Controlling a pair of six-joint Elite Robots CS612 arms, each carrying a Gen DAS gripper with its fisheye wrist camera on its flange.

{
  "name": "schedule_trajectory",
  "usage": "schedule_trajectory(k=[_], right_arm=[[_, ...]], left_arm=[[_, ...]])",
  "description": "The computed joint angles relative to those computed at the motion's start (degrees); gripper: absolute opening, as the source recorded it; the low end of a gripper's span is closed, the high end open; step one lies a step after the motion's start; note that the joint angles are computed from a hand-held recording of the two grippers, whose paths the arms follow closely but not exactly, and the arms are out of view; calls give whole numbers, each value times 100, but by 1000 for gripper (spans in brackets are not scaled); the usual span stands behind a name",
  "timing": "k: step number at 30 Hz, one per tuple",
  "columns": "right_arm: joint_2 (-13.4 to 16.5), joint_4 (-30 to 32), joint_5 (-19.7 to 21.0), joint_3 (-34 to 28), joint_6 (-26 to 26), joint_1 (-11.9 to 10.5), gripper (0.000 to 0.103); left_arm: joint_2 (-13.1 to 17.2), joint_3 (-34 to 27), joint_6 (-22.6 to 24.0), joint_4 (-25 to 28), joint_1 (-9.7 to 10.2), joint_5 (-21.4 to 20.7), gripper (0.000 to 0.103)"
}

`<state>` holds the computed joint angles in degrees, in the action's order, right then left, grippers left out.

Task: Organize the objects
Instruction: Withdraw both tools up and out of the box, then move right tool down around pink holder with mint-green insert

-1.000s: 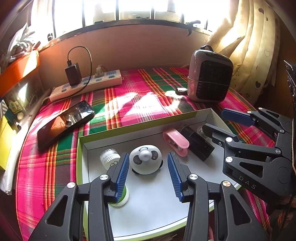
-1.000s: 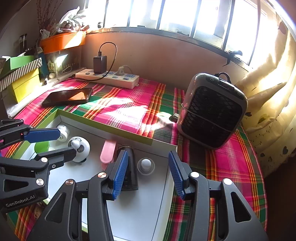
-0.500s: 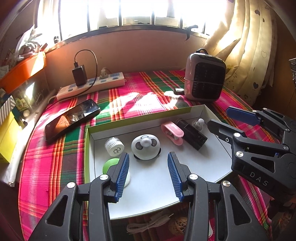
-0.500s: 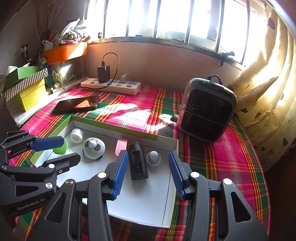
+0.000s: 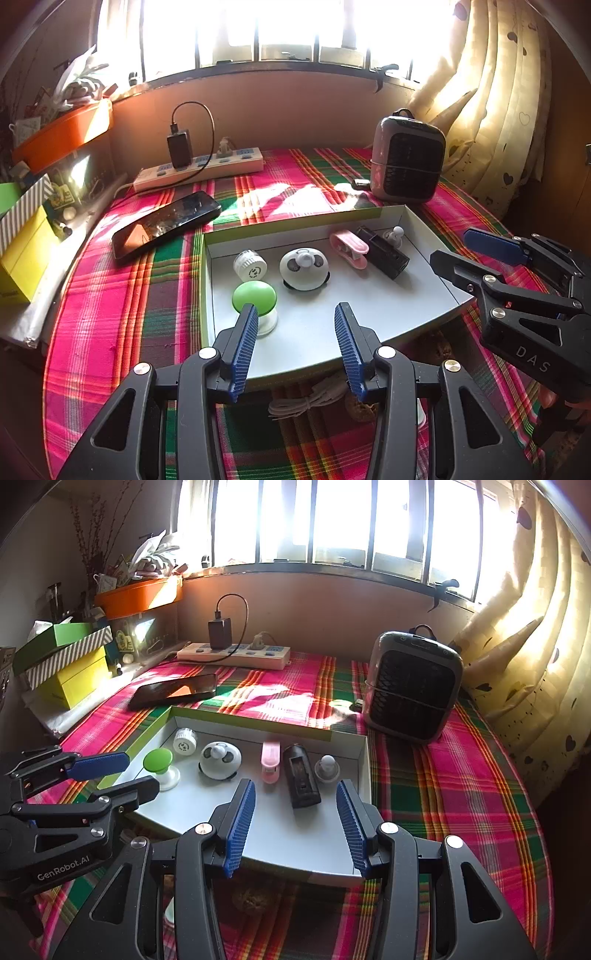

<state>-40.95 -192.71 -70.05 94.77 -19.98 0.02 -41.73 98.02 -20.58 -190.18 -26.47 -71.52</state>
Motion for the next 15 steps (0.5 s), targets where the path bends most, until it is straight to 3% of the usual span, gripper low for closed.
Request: schedule_trajectory(k=[12,15], right_arm=[[-129,-2,209,338,-52,-57,47],[-140,79,289,397,-89,-64,47]], left_arm=[[-127,399,-248,-216,11,-15,42],[-142,466,-383,-206,44,-185,42]])
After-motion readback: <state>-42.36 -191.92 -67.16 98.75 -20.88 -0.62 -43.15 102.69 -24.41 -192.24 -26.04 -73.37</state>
